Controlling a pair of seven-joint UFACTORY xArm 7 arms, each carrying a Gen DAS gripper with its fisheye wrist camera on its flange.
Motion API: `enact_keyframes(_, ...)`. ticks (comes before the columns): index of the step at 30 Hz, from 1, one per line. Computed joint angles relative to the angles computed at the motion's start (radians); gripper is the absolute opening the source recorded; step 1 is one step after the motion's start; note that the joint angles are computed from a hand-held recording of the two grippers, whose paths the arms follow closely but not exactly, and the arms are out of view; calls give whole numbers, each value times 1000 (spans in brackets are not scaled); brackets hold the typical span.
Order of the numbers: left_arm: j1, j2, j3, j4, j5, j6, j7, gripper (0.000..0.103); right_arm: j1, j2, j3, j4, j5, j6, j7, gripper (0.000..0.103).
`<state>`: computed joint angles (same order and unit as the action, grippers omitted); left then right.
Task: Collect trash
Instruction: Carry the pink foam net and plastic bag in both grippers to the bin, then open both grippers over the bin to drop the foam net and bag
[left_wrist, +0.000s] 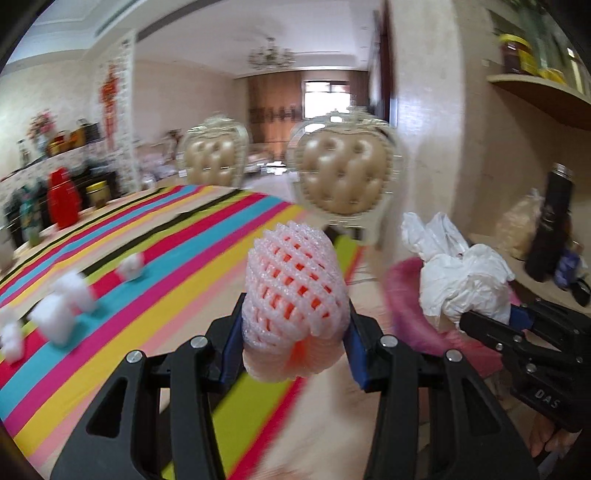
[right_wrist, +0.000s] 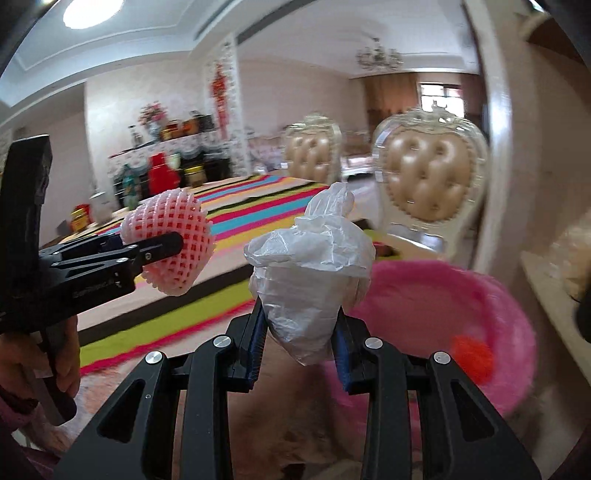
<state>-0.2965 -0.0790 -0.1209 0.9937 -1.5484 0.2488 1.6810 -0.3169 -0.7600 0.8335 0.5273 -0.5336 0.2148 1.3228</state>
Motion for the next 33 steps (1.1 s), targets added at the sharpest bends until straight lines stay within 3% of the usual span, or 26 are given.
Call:
enact_keyframes(9,-80,91,-70,73,60,45,-55,48,152,-157,-154,-149,26,173,14,32)
enact_keyframes(17,-116,189,-122,153,162,46,-168,50,197,-205,-230,-208,7,214,16,32)
enact_keyframes(22,-100,236,-142,207,161,76,-158,72,168,-200,-257,-218,-10,187,12,32)
enact_keyframes(29,-59,234,-129,232,105,9,-91,84,81,-123,-249,-206,-19,45,15,39)
enact_keyframes(31,-41,224,-116,226,99,0,-98,87,35,-75,-228,-184,-20,-6,6,46)
enact_keyframes(33,-25,215,-104,219,97,-2,-105,87,-21,-50,-184,-154,-20,-24,7,60)
